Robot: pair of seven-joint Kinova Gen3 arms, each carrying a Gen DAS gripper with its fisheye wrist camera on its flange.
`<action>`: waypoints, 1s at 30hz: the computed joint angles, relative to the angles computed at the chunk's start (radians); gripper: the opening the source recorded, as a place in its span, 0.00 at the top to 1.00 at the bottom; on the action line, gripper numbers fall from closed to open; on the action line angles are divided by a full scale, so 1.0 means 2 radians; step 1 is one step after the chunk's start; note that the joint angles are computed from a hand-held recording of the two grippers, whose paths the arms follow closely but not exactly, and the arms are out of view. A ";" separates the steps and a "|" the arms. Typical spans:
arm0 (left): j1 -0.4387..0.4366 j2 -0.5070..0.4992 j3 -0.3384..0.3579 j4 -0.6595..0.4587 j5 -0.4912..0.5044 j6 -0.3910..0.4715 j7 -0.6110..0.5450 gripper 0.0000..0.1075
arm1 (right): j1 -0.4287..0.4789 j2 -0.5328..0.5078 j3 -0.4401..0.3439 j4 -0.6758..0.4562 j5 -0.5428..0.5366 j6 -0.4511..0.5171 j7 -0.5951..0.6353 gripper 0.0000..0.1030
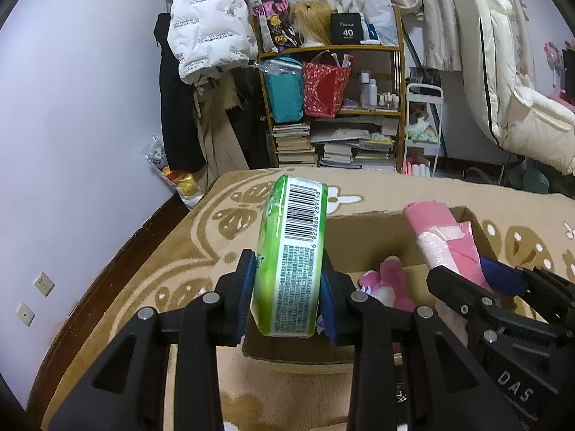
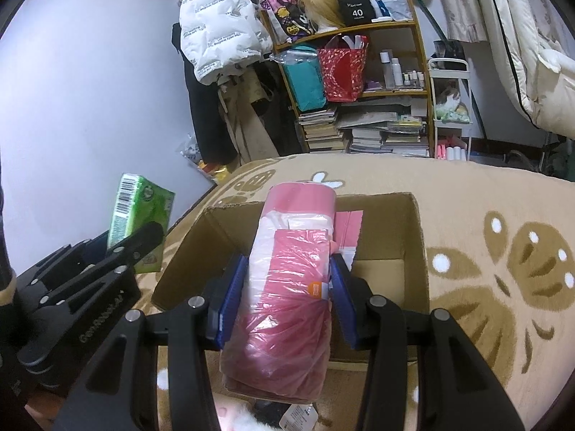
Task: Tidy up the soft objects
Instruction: 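Lift the tissue pack with the left tool while the right tool carries the pink roll over the box, then open both tools to drop the tissue pack and pink roll into the box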
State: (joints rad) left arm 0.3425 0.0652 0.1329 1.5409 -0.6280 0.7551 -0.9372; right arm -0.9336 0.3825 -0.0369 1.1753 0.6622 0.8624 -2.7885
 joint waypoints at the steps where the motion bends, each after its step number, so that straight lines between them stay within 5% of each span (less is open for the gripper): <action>1: 0.000 0.004 0.001 -0.003 0.001 0.003 -0.003 0.71 | 0.000 0.003 -0.001 -0.004 0.000 0.003 0.005 0.52; 15: -0.003 0.024 -0.014 -0.012 0.043 0.005 -0.027 0.70 | 0.010 0.017 0.004 -0.009 -0.027 0.007 0.023 0.52; 28: 0.010 0.027 -0.018 -0.014 0.019 0.017 -0.009 0.69 | 0.009 0.007 0.008 0.009 -0.020 -0.002 0.005 0.50; 30: 0.009 0.027 -0.018 -0.016 0.021 0.024 -0.006 0.57 | 0.010 0.005 0.005 0.012 -0.018 -0.004 0.006 0.50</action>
